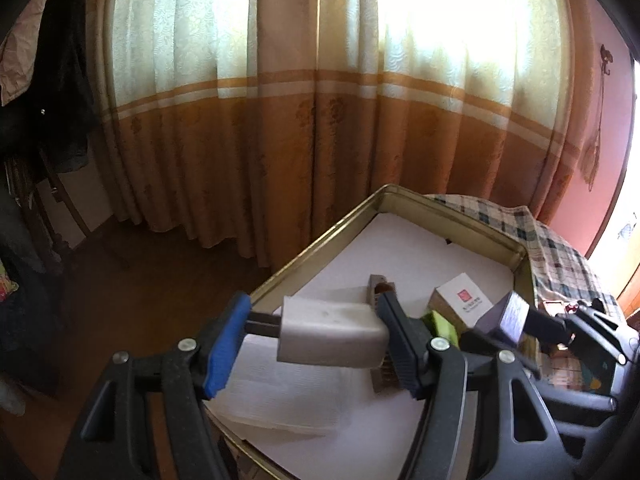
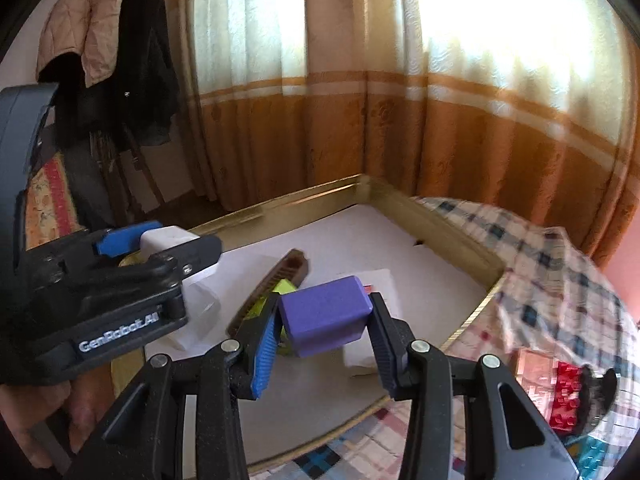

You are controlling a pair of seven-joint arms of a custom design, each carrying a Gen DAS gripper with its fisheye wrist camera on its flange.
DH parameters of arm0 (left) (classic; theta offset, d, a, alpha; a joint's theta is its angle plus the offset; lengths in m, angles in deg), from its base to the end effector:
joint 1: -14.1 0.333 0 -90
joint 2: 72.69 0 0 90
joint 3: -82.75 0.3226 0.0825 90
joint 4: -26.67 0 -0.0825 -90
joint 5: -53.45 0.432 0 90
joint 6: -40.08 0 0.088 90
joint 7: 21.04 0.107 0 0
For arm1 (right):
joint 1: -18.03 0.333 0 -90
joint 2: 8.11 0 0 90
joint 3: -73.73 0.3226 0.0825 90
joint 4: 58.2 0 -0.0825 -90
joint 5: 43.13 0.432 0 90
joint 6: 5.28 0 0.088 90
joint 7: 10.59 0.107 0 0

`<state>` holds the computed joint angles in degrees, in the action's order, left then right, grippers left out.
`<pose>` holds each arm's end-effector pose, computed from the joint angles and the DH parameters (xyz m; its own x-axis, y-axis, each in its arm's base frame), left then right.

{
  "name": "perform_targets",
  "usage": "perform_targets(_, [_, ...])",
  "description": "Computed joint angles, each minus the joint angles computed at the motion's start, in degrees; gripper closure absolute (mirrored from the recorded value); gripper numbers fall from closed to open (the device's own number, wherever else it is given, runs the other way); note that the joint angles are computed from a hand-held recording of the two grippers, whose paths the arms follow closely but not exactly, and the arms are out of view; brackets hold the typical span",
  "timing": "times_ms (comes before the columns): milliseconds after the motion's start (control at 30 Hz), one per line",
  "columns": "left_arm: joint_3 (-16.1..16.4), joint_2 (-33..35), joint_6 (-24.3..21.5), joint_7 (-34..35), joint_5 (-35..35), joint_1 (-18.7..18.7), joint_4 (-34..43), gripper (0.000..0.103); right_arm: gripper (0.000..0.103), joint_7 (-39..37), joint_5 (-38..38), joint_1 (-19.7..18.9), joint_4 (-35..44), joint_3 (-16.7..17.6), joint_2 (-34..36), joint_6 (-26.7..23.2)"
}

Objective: Organize rigid objects
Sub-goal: 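Open the left gripper to drop the charger into the tin while the right releases the purple block, then grasp the blue Lego block with the right gripper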

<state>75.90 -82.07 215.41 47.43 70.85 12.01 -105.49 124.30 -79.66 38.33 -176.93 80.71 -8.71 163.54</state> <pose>0.5624 -0.1148 0.5008 -0.0907 -0.9956 0.0239 -0.6047 0.0360 -0.7957 0.5432 0.3243 0.5144 0.2862 -0.9567 -0.0529 -0.5876 -0.1316 -0.7984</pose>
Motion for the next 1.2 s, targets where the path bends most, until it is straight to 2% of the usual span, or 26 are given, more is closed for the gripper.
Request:
perform_targets(33, [-1.4, -0.2, 0.0, -2.5, 2.5, 1.8, 0.0, 0.032, 0.055, 0.6, -1.1, 0.0, -0.2, 0.1, -0.1, 0.3])
perform_targets(67, [-2.9, -0.8, 0.4, -5.7, 5.4, 3.9, -0.4, 0.023, 0.051, 1.8, -2.9, 0.0, -0.3, 0.1, -0.3, 0.6])
perform_targets(100, [-2.9, -1.2, 1.0, -6.7, 6.1, 4.2, -0.8, 0.016, 0.04, 2.7, -4.2, -0.1, -0.5, 0.2, -0.5, 0.9])
perform_targets(133, [-3.1, -1.6, 1.7, -8.0, 7.0, 4.8, -1.2, 0.013, 0.033, 5.1, -6.7, -0.4, -1.0, 0.3, -1.1, 1.2])
perform_targets(167, [-4.1, -2.3, 2.5, -10.2, 8.8, 6.2, -1.8, 0.011, 0.033, 6.9, -8.2, -0.7, -1.6, 0.5, -1.8, 1.4])
perform_targets(267, [-4.0, -3.6, 3.5, -11.5, 9.9, 6.3, -2.9, 0.011, 0.033, 10.7, -10.9, -2.3, -3.9, 1.5, -4.4, 2.2])
perform_targets(433, [-2.1, -5.5, 5.2, -10.0, 7.4, 2.8, -5.4, 0.011, 0.033, 21.8, -19.6, -8.6, -9.7, 6.0, -11.5, 1.9])
perform_targets(533, [-2.0, -6.9, 6.2, -8.8, 6.0, 0.7, -7.2, 0.005, 0.033, 23.0, -19.0, -11.5, -14.6, 7.3, -16.8, 2.2])
perform_targets(567, [-2.5, -7.3, 6.6, -8.7, 5.7, 0.5, -7.8, 0.003, 0.033, 23.2, -18.7, -12.5, -15.9, 7.9, -18.5, 1.5])
perform_targets(633, [-1.2, -7.7, 6.9, -7.2, 4.4, -2.8, -8.6, 0.003, 0.031, 22.8, -16.6, -13.9, -19.4, 8.4, -22.6, -1.0])
perform_targets(767, [4.1, -7.1, 5.4, -0.4, -0.6, -13.0, -8.4, 0.003, 0.028, 21.3, -10.9, -16.3, -24.3, 9.1, -28.2, -7.2])
perform_targets(867, [2.0, -6.5, 4.7, 1.2, -1.8, -12.9, -8.0, 0.003, 0.028, 21.1, -7.2, -18.9, -26.2, 10.2, -30.3, -10.1])
perform_targets(900, [1.6, -6.3, 4.4, 1.7, -2.2, -13.2, -7.7, 0.003, 0.028, 19.8, -4.9, -18.8, -26.5, 9.7, -30.1, -10.5])
perform_targets(1033, [-0.3, -5.6, 3.4, 3.0, -3.2, -13.4, -6.8, 0.003, 0.028, 12.9, 2.8, -17.8, -26.8, 7.4, -28.4, -9.6])
perform_targets(1100, [-1.4, -5.1, 2.7, 3.3, -3.1, -13.1, -6.2, 0.003, 0.028, 11.5, 4.7, -18.8, -26.5, 8.4, -27.9, -9.5])
perform_targets(1200, [-0.4, -4.9, 2.3, 5.6, -4.9, -15.3, -6.0, 0.003, 0.035, 7.6, 8.4, -18.5, -25.9, 8.4, -26.8, -10.2])
